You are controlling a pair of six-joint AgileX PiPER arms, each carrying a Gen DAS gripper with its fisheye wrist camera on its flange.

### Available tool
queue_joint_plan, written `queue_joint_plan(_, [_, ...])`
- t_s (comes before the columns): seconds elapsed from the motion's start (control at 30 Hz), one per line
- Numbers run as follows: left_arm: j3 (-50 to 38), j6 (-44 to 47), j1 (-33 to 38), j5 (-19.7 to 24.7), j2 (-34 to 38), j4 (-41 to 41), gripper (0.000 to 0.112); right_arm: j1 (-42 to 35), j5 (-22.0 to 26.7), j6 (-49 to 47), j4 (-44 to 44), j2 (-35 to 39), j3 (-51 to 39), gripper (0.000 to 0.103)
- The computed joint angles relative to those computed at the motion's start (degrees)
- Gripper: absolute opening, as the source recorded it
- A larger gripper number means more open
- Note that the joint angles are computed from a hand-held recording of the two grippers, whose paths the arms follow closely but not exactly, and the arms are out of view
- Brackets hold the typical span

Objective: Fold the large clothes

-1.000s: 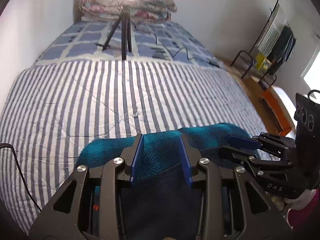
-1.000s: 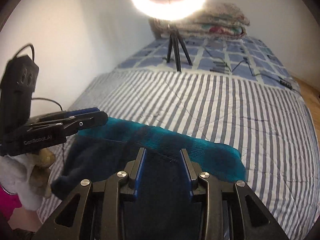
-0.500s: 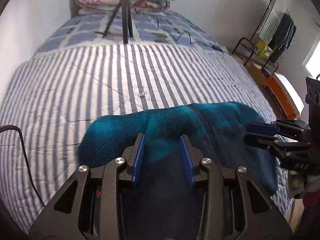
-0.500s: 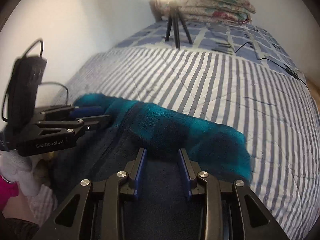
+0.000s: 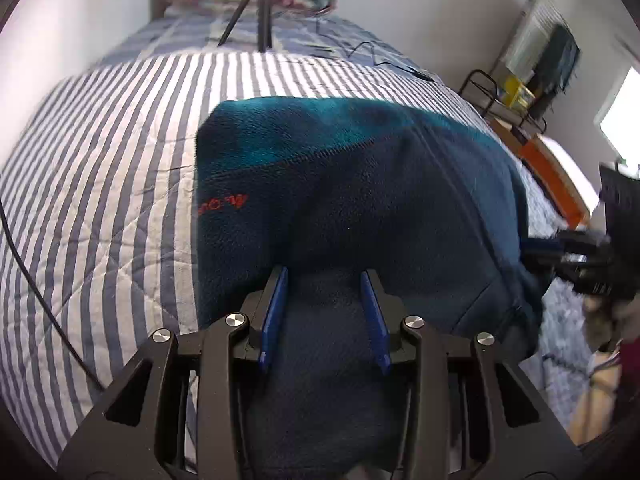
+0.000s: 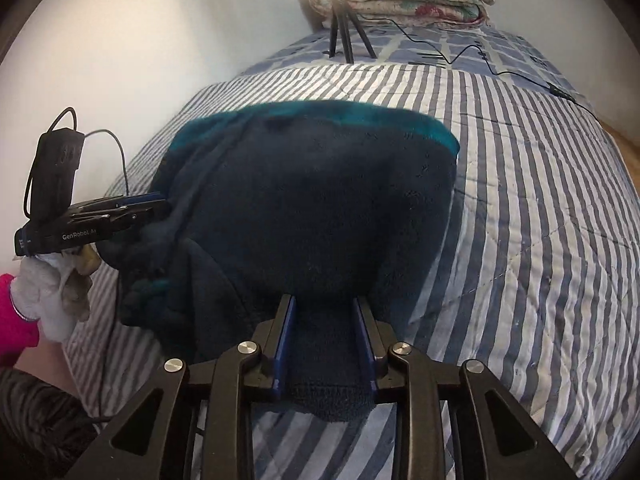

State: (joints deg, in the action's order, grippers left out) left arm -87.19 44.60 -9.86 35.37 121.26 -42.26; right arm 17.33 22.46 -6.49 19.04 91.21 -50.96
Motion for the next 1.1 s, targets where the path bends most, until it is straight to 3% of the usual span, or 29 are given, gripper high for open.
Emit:
queue_joint_plan(0.07, [1.0, 0.0, -0.7, -1.3, -0.7, 1.2, 0.04, -1.9, 0.0, -5.1, 7.0, 0.2, 0.5, 0.028])
queue_joint_plan(0.13, [-1.9, -3.1, -0.4, 2.5, -0.3, 4.3, 0.041, -2.4, 2.9, -3.5, 5.3, 0.1, -1.3, 0.028])
queue_joint_plan(0.23, [-4.7, -4.5, 3.5, 9.7, -0.7, -0.1, 0.041, -2.6, 4.9, -1.0, 3.7, -2.9, -1.6, 0.03])
queue_joint_plan(0.27, [-3.9, -4.3, 4.4, 9.9, -1.6, -1.8, 0.047, -3.4, 4.9, -2.3, 5.7, -4.7, -0.7, 0.038])
queue_joint_plan(0.3, [-2.5, -3.1, 6.3, 10.3, -2.7, -5.3, 0.061, -4.8, 4.8, -5.5, 9.5, -6.5, 0.5, 0.046])
queue_joint_plan(0.37, [-1.7, -2.1, 9.4, 11.7, -3.1, -10.1, 0.078, -7.5, 4.3, -11.9, 16.2, -8.9, 2.5, 0.084])
queue_joint_plan(0.4, [-2.9, -2.9, 11.1, 14.2, -2.0, -11.7, 0.078, -8.3, 3.3, -12.6, 17.0, -9.9, 3.5, 0.088])
queue_joint_plan(0.47, [-7.7, -7.7, 13.0, 19.3, 1.8, -11.2, 0.078, -9.9, 3.4, -12.0, 16.7, -10.0, 3.6, 0.088])
queue_joint_plan(0.63, [-16.7, -15.1, 15.9, 29.4, 12.0, -15.1, 0.078, -17.5, 8.1, -24.6, 31.1, -6.9, 4.2, 0.092])
queue_joint_plan(0.77, [-18.5, -16.2, 16.6, 31.2, 15.5, -17.6, 0.078, -20.8, 10.7, -32.1, 39.9, -2.3, 3.8, 0.092])
queue_joint_plan(1.1, [-24.5, -17.6, 15.0, 32.2, 20.4, -17.1, 0.078, -20.7, 12.6, -40.3, 48.6, 8.0, 0.7, 0.093])
